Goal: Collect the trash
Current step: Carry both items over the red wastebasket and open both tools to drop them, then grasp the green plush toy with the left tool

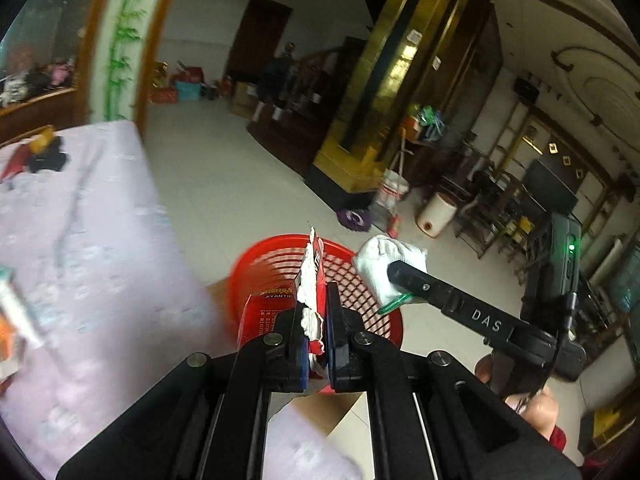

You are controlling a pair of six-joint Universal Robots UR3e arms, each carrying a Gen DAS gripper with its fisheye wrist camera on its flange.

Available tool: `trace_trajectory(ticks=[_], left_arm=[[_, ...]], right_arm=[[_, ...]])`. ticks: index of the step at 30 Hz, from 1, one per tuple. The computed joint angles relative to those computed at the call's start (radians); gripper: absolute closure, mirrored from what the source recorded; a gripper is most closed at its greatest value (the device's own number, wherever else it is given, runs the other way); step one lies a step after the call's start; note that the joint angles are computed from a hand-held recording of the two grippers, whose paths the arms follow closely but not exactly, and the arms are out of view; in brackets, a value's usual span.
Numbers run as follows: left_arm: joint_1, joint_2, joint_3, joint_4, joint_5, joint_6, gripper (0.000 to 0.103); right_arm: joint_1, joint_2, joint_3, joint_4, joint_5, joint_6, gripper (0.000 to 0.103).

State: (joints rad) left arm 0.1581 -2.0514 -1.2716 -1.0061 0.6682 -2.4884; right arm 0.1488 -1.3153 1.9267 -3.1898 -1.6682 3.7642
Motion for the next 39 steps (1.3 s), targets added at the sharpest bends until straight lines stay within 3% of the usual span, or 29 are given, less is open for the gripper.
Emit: trace_trajectory(ticks=[2, 4, 5, 6, 7, 13, 16, 22, 33, 37, 39], left_arm=[[-0.042, -0.061, 0.062, 0.023, 0.027, -0.055, 0.096], [-0.067, -0.104, 0.105, 0.026, 0.055, -0.100, 0.070], [-0.070, -0.114, 0.110, 0.042, 0.060, -0.127, 0.042], [-0.062, -0.115, 0.091, 0.084, 0.057, -0.155, 0.034], [-0.054, -0.113, 0.061, 0.143, 0.048, -0.185, 0.034], [-0.010, -0.067, 0.009, 0.139, 0.052, -0.157, 0.033], [0.036, 0.004, -0.105, 0.229, 0.075, -0.147, 0.033], [0.188, 0.175, -0.364, 0.368, 0.095, -0.096, 0.030], [0.582, 0.332, -0.566, 0.289, 0.097, 0.088, 0.028], [0.666, 0.233, -0.489, 0.294, 0.142, 0.074, 0.027], [0.679, 0.161, -0.397, 0.233, 0.159, 0.081, 0.027]], right_arm=[[-0.035, -0.008, 0.017, 0.004, 0.014, -0.002, 0.074], [-0.060, 0.000, 0.010, 0.019, 0.037, -0.018, 0.065], [-0.066, 0.006, 0.005, 0.033, 0.034, -0.023, 0.060], [-0.077, 0.004, 0.021, 0.021, 0.038, -0.028, 0.052], [-0.085, 0.002, 0.036, 0.002, 0.042, -0.034, 0.047], [-0.077, -0.017, 0.077, -0.043, 0.001, -0.035, 0.043], [-0.053, -0.030, 0.089, -0.065, 0.000, -0.038, 0.034], [0.034, -0.010, 0.037, -0.050, -0.046, -0.042, 0.033], [0.253, 0.249, -0.355, 0.115, -0.023, -0.098, 0.028], [0.313, 0.351, -0.516, 0.195, -0.001, -0.122, 0.027], [0.337, 0.393, -0.581, 0.225, -0.002, -0.131, 0.027]])
